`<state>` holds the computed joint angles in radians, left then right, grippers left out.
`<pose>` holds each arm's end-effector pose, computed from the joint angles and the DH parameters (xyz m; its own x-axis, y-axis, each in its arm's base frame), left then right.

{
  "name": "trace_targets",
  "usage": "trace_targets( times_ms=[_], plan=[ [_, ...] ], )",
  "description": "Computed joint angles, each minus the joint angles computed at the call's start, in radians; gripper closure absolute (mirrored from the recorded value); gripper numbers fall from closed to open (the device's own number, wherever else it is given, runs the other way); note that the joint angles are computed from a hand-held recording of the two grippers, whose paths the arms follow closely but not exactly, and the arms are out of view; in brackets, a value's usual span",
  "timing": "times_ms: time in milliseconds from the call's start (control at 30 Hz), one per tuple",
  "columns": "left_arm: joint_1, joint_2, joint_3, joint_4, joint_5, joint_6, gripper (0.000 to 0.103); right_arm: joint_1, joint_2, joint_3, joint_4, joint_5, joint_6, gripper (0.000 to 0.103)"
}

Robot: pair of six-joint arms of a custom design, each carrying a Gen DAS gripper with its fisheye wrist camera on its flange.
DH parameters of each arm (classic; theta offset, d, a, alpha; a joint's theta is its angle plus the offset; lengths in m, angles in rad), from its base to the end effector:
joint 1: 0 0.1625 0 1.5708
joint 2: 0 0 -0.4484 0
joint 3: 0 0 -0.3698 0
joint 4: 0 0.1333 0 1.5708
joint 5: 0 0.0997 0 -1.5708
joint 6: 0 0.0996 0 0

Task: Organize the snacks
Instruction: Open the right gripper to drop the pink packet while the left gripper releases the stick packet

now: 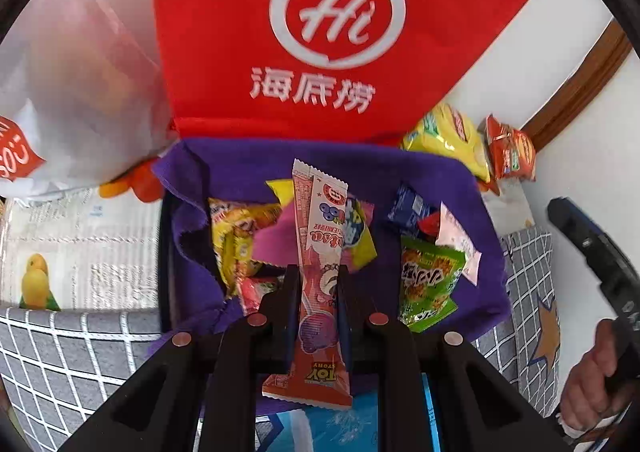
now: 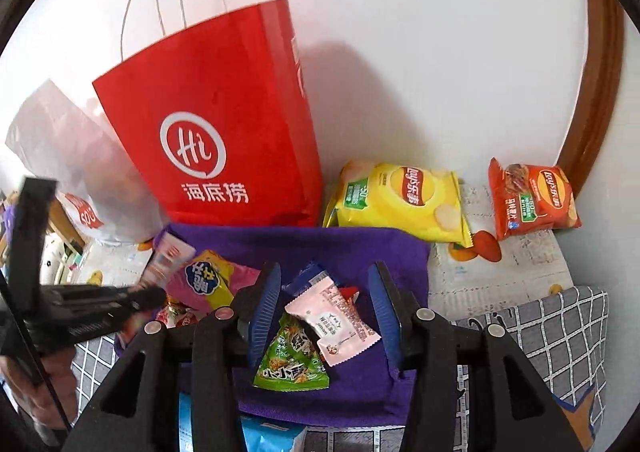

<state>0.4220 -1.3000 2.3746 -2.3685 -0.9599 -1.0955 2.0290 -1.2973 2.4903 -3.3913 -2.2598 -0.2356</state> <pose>-0.2592 -0.3251 0.1636 -0.8683 0.0210 -0.4956 0.2304 0.9018 -0.3655 0.2323 -0.3129 0.2468 -0.7501 -0.1759 0.6375 -0.5483 0.7044 -0.4508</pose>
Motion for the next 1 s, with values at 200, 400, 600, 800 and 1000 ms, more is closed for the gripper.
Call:
trace_targets(
  times_ms=[200,400,600,800,1000],
  plan=[
    [0.02,0.02,0.005,-0.033,-0.01,0.005,0.086,0.006,0.003,-0.001,0.002,-0.009,-0.003,0.057],
    [0.038,0.013,0.02,-0.08,-0.005,0.001,0.085,0.01,0.012,0.002,0.001,-0.01,-0.007,0.057],
    [0.029,-0.023,0.027,-0.064,0.012,-0.024,0.083,0.02,0.025,0.004,-0.004,-0.021,-0.012,0.057],
    [-0.002,-0.086,0.036,-0.055,0.031,-0.026,0.067,0.033,0.032,0.003,-0.002,-0.028,-0.008,0.057],
    [-0.043,-0.123,0.029,-0.008,0.056,-0.032,0.066,0.068,0.048,0.003,-0.003,-0.052,-0.001,0.057]
  ],
)
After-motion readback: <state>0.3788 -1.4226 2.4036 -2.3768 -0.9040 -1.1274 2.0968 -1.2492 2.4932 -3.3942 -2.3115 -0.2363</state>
